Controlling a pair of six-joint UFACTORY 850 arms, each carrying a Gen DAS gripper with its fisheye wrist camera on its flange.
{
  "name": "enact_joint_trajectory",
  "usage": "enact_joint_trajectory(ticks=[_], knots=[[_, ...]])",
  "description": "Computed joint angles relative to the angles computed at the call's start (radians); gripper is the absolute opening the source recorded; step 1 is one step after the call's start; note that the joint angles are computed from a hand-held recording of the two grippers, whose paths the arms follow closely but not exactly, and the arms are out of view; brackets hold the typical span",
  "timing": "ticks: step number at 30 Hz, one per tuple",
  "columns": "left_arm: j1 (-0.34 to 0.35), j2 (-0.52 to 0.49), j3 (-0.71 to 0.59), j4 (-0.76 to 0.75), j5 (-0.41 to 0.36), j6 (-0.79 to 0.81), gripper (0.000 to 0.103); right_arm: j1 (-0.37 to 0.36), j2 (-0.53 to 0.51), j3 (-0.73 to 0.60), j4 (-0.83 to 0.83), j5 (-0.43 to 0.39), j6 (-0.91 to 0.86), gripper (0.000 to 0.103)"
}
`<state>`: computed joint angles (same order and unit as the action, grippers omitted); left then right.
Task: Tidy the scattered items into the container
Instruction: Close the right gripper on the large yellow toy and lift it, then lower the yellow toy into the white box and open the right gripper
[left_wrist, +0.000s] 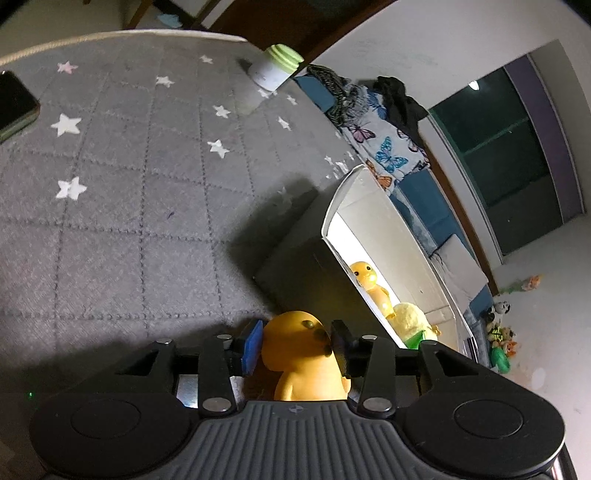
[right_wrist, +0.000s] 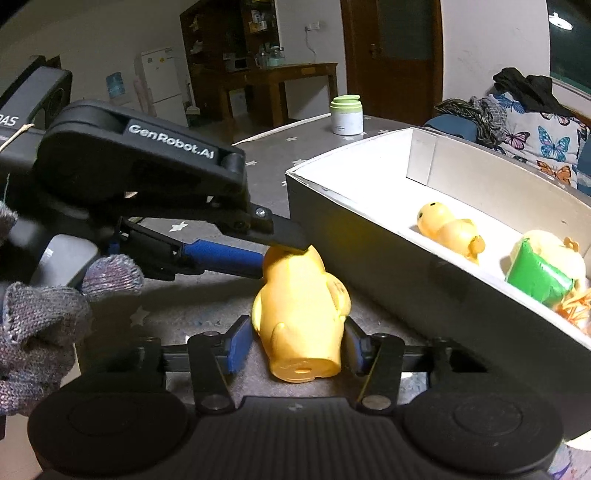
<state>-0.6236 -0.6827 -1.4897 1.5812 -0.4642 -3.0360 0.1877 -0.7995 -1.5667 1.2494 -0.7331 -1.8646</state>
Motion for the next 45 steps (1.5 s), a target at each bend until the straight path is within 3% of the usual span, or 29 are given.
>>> enact_joint_trajectory(ticks=[7,16,19,24,34,45], knots=[[-0.005,0.004,-0.003,-0.030,0.011,0.051,0.046,-0.007,0.004,0.008,0.007,-0.012,0.012,0.052],[-0.052,0.035,-0.048,-0.043,-0.087,0.154,0.046,-0.043,0.090,0.104,0.144,-0.050,-0.151,0.051],[-0.040,0.024,-0.093,-0.014,-0.084,0.187,0.046,-0.053,0.109,0.109,0.204,-0.063,-0.207,0.051],[0.012,-0.036,-0.205,-0.042,-0.020,0.269,0.046,-0.054,0.079,0.025,0.236,-0.050,-0.200,0.051],[0.088,-0.156,-0.354,-0.270,0.108,0.479,0.046,-0.033,-0.110,-0.291,-0.042,-0.036,0.137,0.051],[0.098,-0.168,-0.364,-0.365,0.119,0.592,0.046,-0.036,-0.210,-0.449,-0.211,-0.112,0.288,0.051]])
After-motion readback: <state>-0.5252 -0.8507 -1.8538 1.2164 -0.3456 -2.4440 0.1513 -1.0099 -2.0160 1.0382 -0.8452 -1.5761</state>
